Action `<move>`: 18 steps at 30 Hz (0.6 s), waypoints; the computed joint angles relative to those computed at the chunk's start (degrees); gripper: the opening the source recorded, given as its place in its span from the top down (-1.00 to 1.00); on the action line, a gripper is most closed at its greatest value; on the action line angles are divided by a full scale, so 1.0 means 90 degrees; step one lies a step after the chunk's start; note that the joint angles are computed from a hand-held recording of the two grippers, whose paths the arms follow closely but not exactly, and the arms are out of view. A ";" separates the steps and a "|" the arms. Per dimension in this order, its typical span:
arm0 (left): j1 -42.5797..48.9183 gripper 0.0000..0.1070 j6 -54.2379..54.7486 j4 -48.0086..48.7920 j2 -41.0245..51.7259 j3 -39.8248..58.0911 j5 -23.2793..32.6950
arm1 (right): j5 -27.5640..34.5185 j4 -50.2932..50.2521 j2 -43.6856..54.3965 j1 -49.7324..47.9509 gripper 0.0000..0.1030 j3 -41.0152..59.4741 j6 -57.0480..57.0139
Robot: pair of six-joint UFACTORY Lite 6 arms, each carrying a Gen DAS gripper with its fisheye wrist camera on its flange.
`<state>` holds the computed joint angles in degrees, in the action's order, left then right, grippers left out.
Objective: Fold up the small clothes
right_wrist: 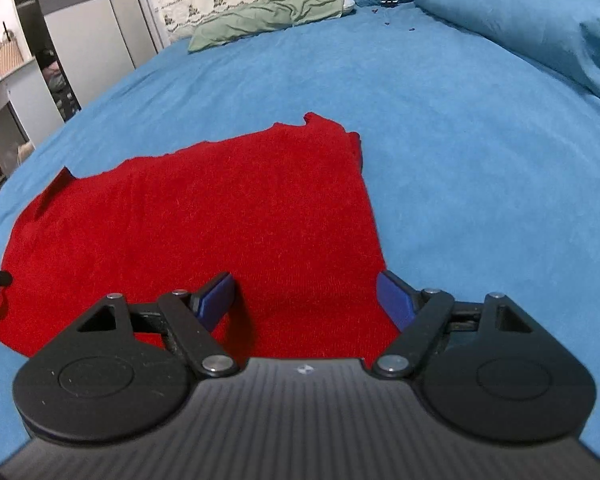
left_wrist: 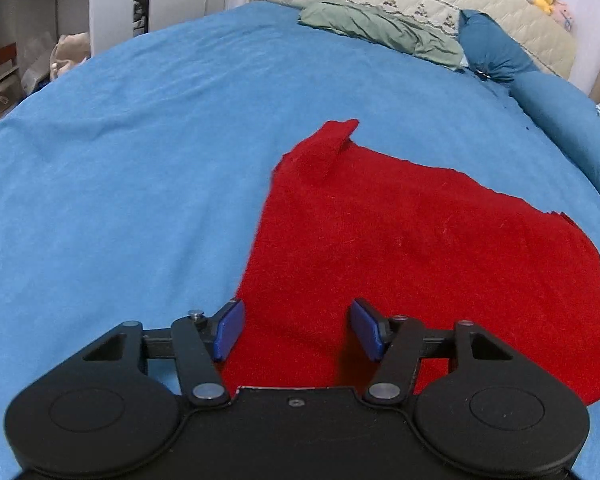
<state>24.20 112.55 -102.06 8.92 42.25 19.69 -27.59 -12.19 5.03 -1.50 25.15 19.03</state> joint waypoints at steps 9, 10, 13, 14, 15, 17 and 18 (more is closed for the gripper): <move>0.1556 -0.34 -0.2013 0.2438 -0.2328 -0.1267 0.0383 | 0.0465 -0.4417 -0.2460 -0.2192 -0.84 -0.1130 0.3593; 0.1594 -0.35 -0.2305 0.2753 -0.2803 -0.1421 0.0543 | 0.0374 -0.5053 -0.2749 -0.2447 -0.84 -0.1256 0.4067; 0.0713 -0.37 -0.4037 0.3917 -0.4120 -0.1816 0.0320 | 0.0528 -0.5363 -0.3139 -0.2441 -0.84 -0.1411 0.4178; 0.0048 -0.48 -0.4703 0.4267 -0.4484 -0.1962 0.0013 | 0.0679 -0.4934 -0.3206 -0.2258 -0.84 -0.1483 0.3742; -0.0618 -0.60 -0.5370 0.4679 -0.4667 -0.2010 -0.0172 | 0.0894 -0.4267 -0.3204 -0.1971 -0.84 -0.1513 0.3120; -0.1951 -0.78 -0.6702 0.5459 -0.4716 -0.2040 -0.0783 | 0.1024 -0.2935 -0.3202 -0.1551 -0.84 -0.1657 0.1939; -0.2617 -0.78 -0.7369 0.5908 -0.4507 -0.1961 -0.1127 | 0.0864 -0.2269 -0.2991 -0.1366 -0.84 -0.1665 0.1390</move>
